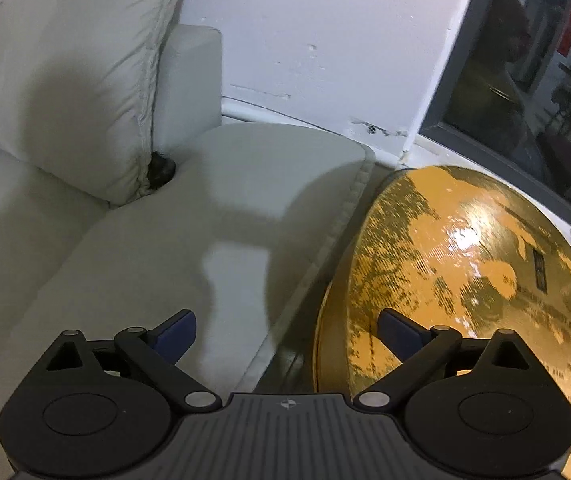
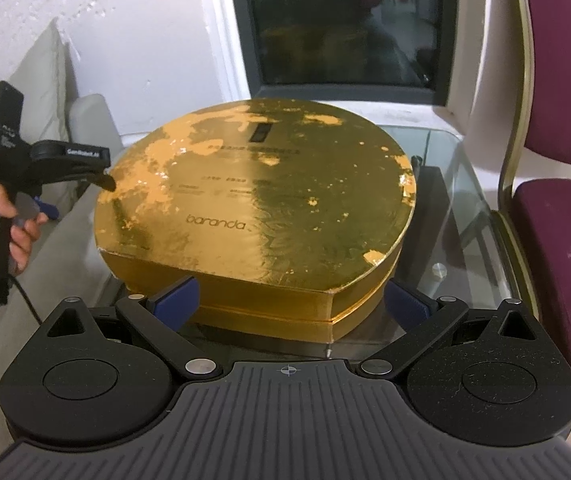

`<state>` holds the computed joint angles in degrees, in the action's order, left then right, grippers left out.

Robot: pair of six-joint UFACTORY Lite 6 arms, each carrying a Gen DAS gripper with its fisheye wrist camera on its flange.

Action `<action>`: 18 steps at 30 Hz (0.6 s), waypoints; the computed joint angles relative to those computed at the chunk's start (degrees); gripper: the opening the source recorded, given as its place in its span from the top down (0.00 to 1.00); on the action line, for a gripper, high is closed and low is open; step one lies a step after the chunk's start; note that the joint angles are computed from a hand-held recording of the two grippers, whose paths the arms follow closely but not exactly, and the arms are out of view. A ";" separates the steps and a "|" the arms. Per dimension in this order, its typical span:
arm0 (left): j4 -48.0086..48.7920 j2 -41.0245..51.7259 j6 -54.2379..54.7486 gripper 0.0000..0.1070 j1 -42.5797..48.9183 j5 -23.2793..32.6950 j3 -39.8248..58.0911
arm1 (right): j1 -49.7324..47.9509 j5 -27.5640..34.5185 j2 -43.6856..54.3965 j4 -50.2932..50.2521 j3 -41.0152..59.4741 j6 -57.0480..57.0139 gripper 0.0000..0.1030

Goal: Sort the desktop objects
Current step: 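Lower the gold lid flat onto the box rim with the right gripper, then open the right gripper off the lid and pull it back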

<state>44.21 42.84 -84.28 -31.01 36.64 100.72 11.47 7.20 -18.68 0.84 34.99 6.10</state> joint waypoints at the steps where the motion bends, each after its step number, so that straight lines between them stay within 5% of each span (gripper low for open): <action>1: -0.09 0.31 0.18 0.05 0.22 0.08 0.31 | 0.08 0.06 0.05 -0.30 0.04 0.23 0.02; 8: -3.31 3.46 4.31 0.05 1.16 1.78 3.94 | -0.23 0.30 0.03 1.60 0.13 -1.63 0.02; 12: -1.91 3.25 6.33 0.16 -1.28 7.43 5.81 | -0.93 0.61 -0.97 6.66 -0.32 -6.88 0.02; 18: 7.79 -7.84 3.47 0.07 -11.57 11.03 -5.68 | -4.35 1.16 -3.27 19.63 -1.10 -19.72 0.02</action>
<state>52.00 35.00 -80.82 -42.58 47.67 95.04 7.12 8.36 -21.96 20.47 33.89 -13.62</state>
